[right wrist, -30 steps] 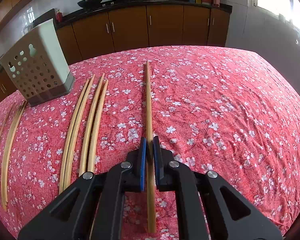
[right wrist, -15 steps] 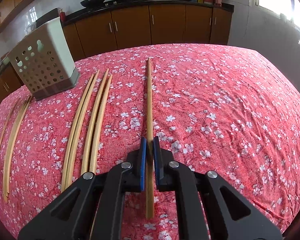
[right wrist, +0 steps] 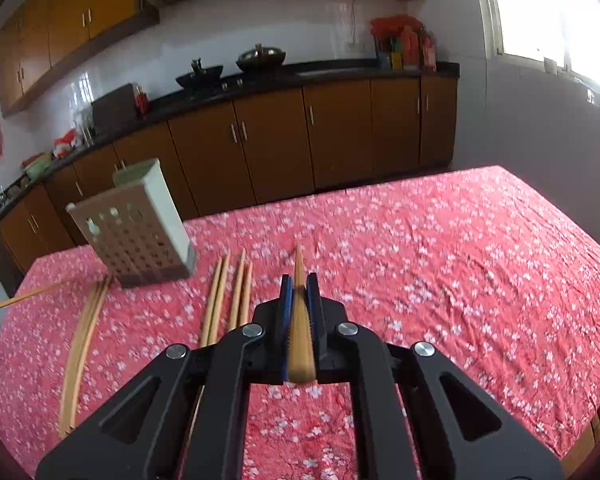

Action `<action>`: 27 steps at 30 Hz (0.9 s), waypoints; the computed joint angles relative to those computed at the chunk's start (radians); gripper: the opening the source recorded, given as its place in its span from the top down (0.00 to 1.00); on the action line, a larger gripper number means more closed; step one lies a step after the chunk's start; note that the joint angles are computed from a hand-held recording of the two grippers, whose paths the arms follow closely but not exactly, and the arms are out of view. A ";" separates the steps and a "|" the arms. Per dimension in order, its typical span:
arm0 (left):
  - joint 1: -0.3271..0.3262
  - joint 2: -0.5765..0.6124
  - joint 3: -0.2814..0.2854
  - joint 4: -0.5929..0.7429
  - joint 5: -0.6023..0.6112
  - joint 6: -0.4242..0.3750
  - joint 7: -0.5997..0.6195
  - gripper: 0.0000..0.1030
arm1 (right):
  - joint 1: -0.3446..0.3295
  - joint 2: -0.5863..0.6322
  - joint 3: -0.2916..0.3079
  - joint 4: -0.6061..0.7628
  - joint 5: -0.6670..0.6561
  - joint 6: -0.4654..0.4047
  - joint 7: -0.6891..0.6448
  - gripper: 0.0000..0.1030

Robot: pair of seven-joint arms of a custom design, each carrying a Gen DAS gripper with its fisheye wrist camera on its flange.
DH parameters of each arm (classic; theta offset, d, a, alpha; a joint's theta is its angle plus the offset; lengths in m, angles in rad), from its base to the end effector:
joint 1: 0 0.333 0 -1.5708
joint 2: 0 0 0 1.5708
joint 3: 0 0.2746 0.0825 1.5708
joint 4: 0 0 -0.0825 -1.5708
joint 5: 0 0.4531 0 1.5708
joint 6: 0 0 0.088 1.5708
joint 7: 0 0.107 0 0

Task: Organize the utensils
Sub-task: 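Lift the left tool's chopstick into the utensil holder while the right tool drops its chopstick in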

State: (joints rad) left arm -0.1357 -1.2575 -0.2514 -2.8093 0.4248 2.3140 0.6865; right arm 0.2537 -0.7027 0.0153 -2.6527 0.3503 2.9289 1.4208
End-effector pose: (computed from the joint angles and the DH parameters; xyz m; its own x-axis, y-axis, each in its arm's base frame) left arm 0.3370 -0.1227 0.5641 0.3791 -0.9250 0.0270 -0.5227 -0.2381 -0.8186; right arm 0.4621 0.1049 0.5147 0.2133 -0.9584 -0.1898 -0.5778 0.0329 -0.8155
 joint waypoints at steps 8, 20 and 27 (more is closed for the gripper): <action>0.077 0.022 -0.023 0.070 0.058 0.062 -0.050 0.92 | 0.048 0.003 -0.036 0.035 0.034 0.056 -0.046 0.92; 0.173 0.174 -0.016 0.232 0.139 0.161 -0.035 0.93 | 0.111 0.092 -0.072 0.198 0.075 0.127 -0.106 0.93; 0.256 0.268 -0.034 0.381 0.184 0.329 -0.088 0.93 | 0.426 0.103 -0.270 0.312 0.199 0.253 -0.266 0.93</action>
State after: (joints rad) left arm 0.1205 -0.9897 -0.2853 -2.4283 0.6091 2.6428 0.5984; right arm 0.6797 -0.5999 -0.2546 -2.3402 0.5498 3.1817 1.1548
